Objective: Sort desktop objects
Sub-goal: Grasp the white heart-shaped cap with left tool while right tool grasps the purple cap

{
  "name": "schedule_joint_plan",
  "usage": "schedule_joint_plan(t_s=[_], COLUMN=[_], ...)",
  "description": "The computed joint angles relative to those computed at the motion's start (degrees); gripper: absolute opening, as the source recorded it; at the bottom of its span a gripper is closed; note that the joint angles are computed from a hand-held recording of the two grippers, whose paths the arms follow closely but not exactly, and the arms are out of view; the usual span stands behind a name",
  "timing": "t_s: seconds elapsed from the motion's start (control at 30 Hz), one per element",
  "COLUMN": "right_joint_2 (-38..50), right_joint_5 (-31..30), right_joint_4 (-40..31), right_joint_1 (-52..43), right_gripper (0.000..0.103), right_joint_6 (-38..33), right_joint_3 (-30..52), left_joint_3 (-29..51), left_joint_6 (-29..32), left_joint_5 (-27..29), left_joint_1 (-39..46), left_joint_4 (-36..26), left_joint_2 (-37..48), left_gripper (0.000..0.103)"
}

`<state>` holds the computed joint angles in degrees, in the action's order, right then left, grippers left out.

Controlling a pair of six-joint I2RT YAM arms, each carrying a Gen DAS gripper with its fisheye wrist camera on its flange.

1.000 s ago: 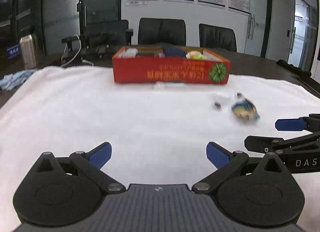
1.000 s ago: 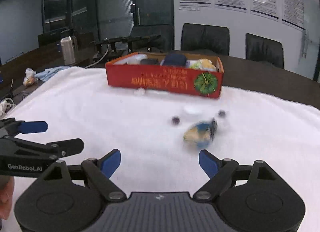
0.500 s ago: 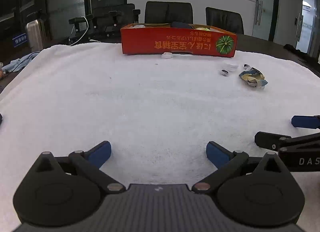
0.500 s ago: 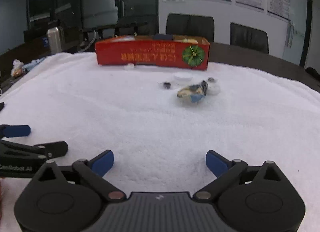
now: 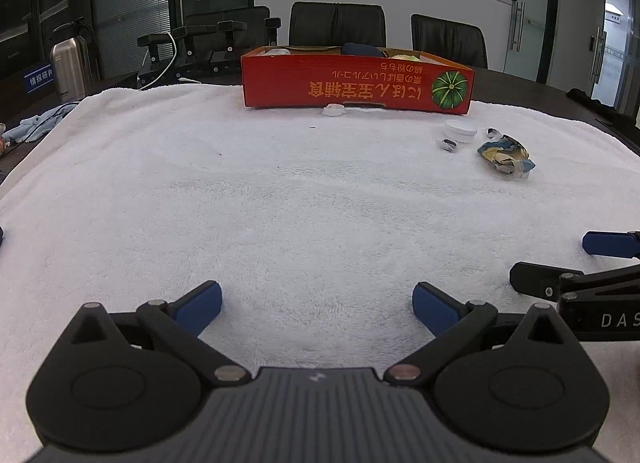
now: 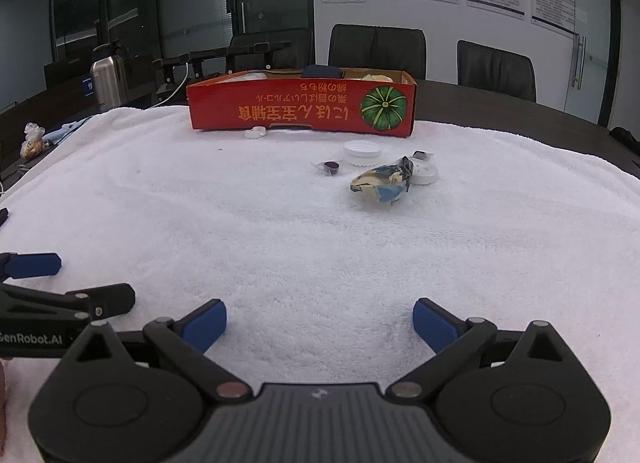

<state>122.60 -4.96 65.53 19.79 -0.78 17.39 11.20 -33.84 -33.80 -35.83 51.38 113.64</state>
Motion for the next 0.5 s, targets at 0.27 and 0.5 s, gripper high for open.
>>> schedule_joint_plan(t_s=[0.27, 0.5], right_joint_2=[0.5, -3.8], right_joint_5=[0.8, -12.3], right_joint_4=[1.8, 1.3], right_joint_1=[0.3, -8.1], right_gripper=[0.097, 0.083], right_joint_6=[0.9, -1.5], right_joint_3=[-0.6, -3.7], left_joint_3=[-0.3, -6.3], left_joint_6=[-0.2, 14.9], left_joint_5=[-0.9, 1.5], left_joint_1=[-0.6, 3.2], left_joint_4=[0.8, 7.4], left_joint_2=[0.3, -9.3], left_gripper=[0.103, 0.103])
